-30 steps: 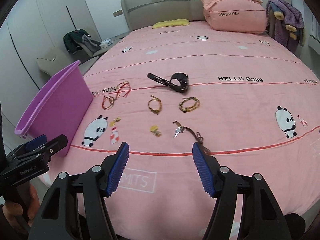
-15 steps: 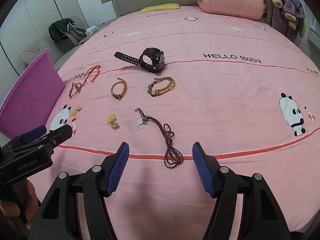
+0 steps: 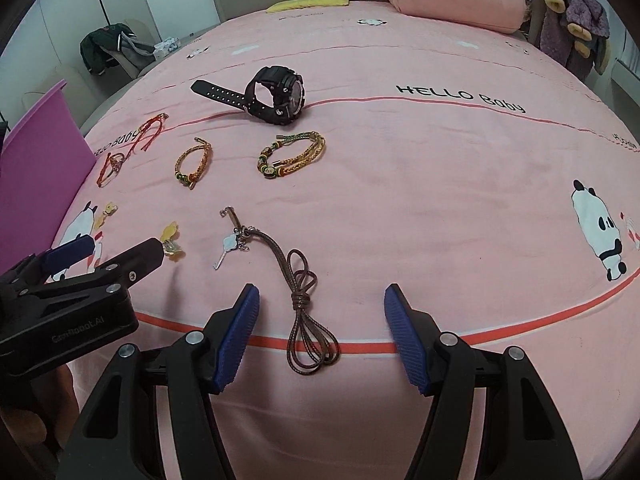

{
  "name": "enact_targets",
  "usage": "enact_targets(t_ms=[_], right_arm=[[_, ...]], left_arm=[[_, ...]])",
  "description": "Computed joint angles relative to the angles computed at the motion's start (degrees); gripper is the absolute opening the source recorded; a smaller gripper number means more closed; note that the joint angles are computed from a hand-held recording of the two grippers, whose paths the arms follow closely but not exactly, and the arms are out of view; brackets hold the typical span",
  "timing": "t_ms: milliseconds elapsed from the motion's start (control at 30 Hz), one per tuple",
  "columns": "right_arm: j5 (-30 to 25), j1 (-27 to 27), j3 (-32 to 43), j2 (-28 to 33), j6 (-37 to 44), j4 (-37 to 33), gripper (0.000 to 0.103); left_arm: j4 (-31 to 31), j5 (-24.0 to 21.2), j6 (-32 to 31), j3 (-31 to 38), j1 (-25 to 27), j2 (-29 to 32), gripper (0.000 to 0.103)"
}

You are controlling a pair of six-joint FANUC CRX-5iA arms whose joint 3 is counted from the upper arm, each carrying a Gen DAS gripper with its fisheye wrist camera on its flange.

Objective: Organize jewelry
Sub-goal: 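Move both tools back over the remaining jewelry on the bedspread, then grasp the yellow flower charm with the left tool while the right tool grasps the brown leather cord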

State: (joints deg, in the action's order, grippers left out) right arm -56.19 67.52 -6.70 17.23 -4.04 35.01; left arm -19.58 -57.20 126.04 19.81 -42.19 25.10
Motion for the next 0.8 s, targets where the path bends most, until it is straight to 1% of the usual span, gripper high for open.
enact_targets(t_ms=[133,233,333,433,500,567,633,667,800], right_arm=[[-1.2,-0.1,1.0,1.4,1.5,0.4,0.063],[-1.9,-0.1,1.6,2.0,2.5,0.7,0.063],[-2.5,-0.1,2.0,2.6,3.1,1.0,0.062],[-3.0,-0.2,2.5,3.2,3.9,1.3,0.061],[-3.1,-0.2,2.7,3.6,4.4,1.5,0.058],[-3.4,-0.2,3.2,4.0,5.1,1.7,0.052],[-3.6,-0.2,3.7,4.5,5.9,1.8,0.047],[-3.6,-0.1,3.8,4.7,6.3,1.9,0.044],[-4.3,-0.1,4.9,5.6,7.4,1.9,0.037]], left_arm=[[0.2,-0.4,-0.4,0.9,0.2,1.4,0.095],[0.4,0.2,-0.9,1.0,0.2,1.7,0.095],[0.2,-0.6,-1.6,1.8,0.0,2.7,0.095],[0.5,0.2,-1.7,1.4,0.2,2.8,0.095],[0.7,0.7,-1.6,1.2,0.3,2.9,0.095],[0.8,1.2,-1.9,1.0,0.3,2.8,0.091],[1.1,1.6,-2.6,1.0,0.3,3.0,0.084],[1.5,1.7,-2.8,1.0,0.5,3.0,0.083],[3.1,2.9,-2.7,0.6,1.1,3.0,0.077]])
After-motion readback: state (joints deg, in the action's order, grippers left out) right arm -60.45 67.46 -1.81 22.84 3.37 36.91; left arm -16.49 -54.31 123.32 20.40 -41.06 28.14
